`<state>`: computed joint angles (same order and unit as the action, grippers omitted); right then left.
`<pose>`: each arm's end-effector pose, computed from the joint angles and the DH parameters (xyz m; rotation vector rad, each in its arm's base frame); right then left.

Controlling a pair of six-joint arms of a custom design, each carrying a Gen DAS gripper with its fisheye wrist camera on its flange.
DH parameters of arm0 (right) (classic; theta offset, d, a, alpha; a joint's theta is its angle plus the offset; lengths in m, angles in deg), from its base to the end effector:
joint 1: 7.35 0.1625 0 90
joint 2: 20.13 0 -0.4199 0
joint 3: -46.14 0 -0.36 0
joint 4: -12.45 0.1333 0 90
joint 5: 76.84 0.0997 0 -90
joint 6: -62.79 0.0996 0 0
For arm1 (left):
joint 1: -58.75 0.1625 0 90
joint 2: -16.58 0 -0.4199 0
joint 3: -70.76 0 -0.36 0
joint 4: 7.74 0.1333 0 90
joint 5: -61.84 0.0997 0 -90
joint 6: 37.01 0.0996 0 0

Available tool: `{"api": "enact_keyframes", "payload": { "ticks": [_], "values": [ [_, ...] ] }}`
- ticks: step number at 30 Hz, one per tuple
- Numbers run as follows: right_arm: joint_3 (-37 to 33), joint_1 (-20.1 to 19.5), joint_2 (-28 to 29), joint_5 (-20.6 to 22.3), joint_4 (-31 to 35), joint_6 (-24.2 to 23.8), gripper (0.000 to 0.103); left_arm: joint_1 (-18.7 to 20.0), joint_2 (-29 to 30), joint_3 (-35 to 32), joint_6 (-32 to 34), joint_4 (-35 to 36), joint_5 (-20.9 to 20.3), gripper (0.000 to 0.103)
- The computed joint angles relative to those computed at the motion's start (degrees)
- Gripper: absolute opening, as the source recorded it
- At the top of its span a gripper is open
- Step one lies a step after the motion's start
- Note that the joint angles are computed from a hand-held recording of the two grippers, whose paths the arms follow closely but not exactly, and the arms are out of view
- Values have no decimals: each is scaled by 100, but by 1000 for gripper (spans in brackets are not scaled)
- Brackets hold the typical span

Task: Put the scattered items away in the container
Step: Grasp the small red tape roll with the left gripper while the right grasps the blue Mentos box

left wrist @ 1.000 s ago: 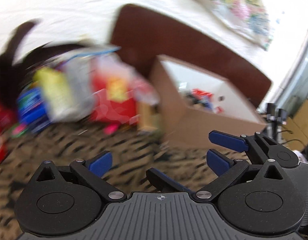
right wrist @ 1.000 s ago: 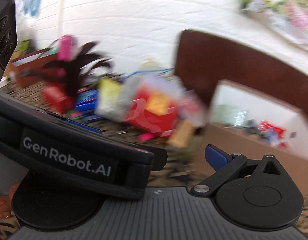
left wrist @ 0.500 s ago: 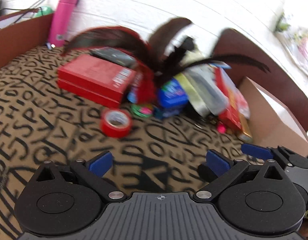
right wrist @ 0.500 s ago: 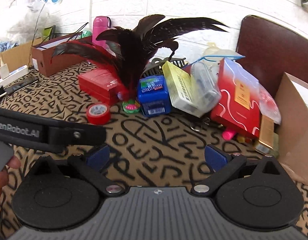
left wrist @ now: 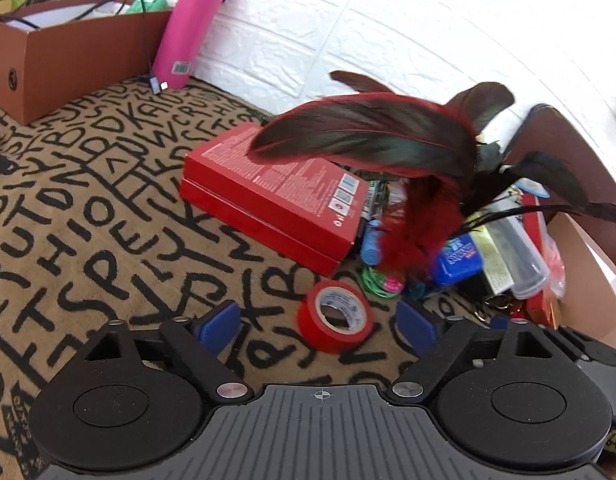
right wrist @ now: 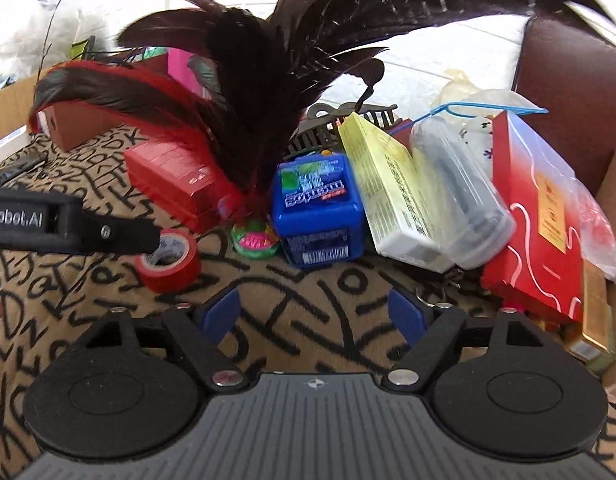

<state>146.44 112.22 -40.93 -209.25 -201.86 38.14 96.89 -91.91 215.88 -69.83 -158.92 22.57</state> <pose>0.3441 -0.4724 -0.0243 0.7102 -2.1829 0.9714 -0.0845 -0.3339 0.3300 0.1588 2.5032 -1.1979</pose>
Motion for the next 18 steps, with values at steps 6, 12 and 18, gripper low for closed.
{"api": "enact_keyframes", "payload": {
  "ticks": [6,12,18],
  "values": [
    [-267,-136,129,138,-73,-142,79,394,162,-103,217,-296,-296,66],
    [-385,-283,217,395,-273,-66,78,459,493,-162,603,-534,-196,65],
    [-420,-426,212,710,-440,-2,63,385,785,-144,990,-672,7,65]
  ]
}}
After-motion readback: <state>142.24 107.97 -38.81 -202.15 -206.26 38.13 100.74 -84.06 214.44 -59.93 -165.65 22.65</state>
